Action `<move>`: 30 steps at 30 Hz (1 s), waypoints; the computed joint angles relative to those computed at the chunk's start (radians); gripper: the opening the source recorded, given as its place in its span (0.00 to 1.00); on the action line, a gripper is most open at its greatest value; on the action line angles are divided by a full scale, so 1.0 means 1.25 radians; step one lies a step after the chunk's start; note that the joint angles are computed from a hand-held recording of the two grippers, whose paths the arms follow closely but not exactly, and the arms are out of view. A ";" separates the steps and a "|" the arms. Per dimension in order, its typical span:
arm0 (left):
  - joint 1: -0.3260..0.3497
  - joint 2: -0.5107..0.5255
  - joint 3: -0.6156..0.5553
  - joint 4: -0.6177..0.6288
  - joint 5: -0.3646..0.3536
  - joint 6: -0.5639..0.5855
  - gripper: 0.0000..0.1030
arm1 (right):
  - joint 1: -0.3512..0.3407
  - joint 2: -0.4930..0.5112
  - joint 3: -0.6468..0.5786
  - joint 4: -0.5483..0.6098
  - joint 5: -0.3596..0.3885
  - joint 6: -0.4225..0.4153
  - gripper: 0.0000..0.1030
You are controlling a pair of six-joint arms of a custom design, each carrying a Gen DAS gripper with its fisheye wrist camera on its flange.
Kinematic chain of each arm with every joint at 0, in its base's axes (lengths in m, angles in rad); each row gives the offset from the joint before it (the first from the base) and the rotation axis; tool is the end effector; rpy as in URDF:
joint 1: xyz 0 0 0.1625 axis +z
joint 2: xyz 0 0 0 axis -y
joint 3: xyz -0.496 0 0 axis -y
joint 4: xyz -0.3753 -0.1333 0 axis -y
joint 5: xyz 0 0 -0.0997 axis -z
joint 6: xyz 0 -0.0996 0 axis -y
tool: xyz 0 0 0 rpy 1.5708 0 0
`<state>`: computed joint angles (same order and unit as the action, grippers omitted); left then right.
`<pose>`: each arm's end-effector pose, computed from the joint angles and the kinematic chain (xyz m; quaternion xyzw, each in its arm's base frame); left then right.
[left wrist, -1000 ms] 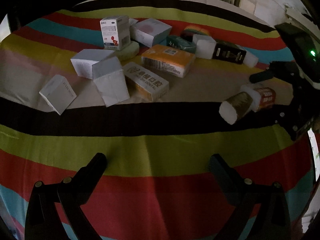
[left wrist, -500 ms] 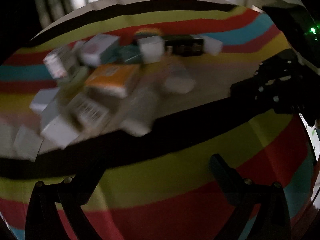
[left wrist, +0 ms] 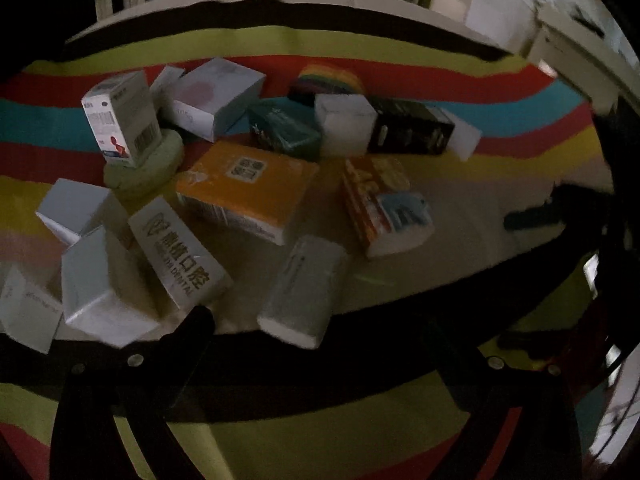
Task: Organize objects
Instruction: 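Grasp a white box with the left tool while the right tool grasps the red-and-blue box, then lift the white box with the left tool while the right tool lifts the red-and-blue box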
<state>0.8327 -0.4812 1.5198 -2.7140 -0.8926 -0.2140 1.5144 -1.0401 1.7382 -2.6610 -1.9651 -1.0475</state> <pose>-0.3513 -0.6772 0.0020 0.2272 0.9141 -0.1961 0.2727 0.0574 -0.6701 0.3022 0.4238 -0.8643 0.0619 0.2638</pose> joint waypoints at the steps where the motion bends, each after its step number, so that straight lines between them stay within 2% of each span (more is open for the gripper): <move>1: 0.003 0.000 -0.009 0.006 -0.008 -0.008 0.94 | 0.002 0.001 0.004 -0.010 -0.003 0.009 1.00; 2: 0.001 0.003 -0.012 0.005 -0.002 -0.012 0.89 | 0.004 0.002 0.005 -0.017 -0.007 0.024 1.00; 3: -0.001 0.003 -0.015 0.005 0.008 -0.010 0.75 | 0.005 0.003 0.007 -0.024 -0.011 0.034 1.00; 4: -0.005 0.009 -0.019 0.005 0.034 -0.003 0.54 | 0.007 0.004 0.010 -0.034 -0.014 0.043 1.00; 6: -0.010 0.014 -0.021 0.000 0.067 0.001 0.28 | 0.007 0.005 0.018 -0.052 -0.011 0.057 1.00; 8: -0.004 0.002 -0.003 -0.040 0.022 -0.008 0.28 | 0.005 0.003 0.028 -0.075 -0.004 0.061 1.00; 9: -0.009 -0.004 0.021 -0.072 0.032 -0.014 0.28 | 0.004 0.002 0.031 -0.081 0.000 0.062 1.00; 13: -0.041 -0.028 0.125 -0.142 0.124 -0.060 0.28 | 0.010 0.008 0.030 -0.089 -0.015 0.105 1.00; 16: -0.056 -0.055 0.203 -0.177 0.186 -0.135 0.28 | 0.037 0.034 0.005 -0.068 -0.085 0.181 1.00; 19: -0.057 -0.077 0.242 -0.189 0.223 -0.216 0.28 | 0.055 0.067 -0.012 -0.103 -0.100 0.259 1.00; 20: -0.052 -0.084 0.246 -0.185 0.217 -0.244 0.28 | 0.063 0.082 -0.022 -0.113 -0.104 0.292 1.00; 23: -0.050 -0.083 0.244 -0.188 0.226 -0.244 0.29 | 0.085 0.121 -0.053 -0.120 -0.105 0.367 1.00; 30: -0.056 -0.091 0.263 -0.199 0.220 -0.254 0.29 | 0.123 0.200 -0.101 -0.189 -0.186 0.417 1.00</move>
<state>0.7629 -0.5954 1.8479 -2.9633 -0.6172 -0.5320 1.6687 -0.7902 1.6125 -2.8968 -2.1982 -0.5266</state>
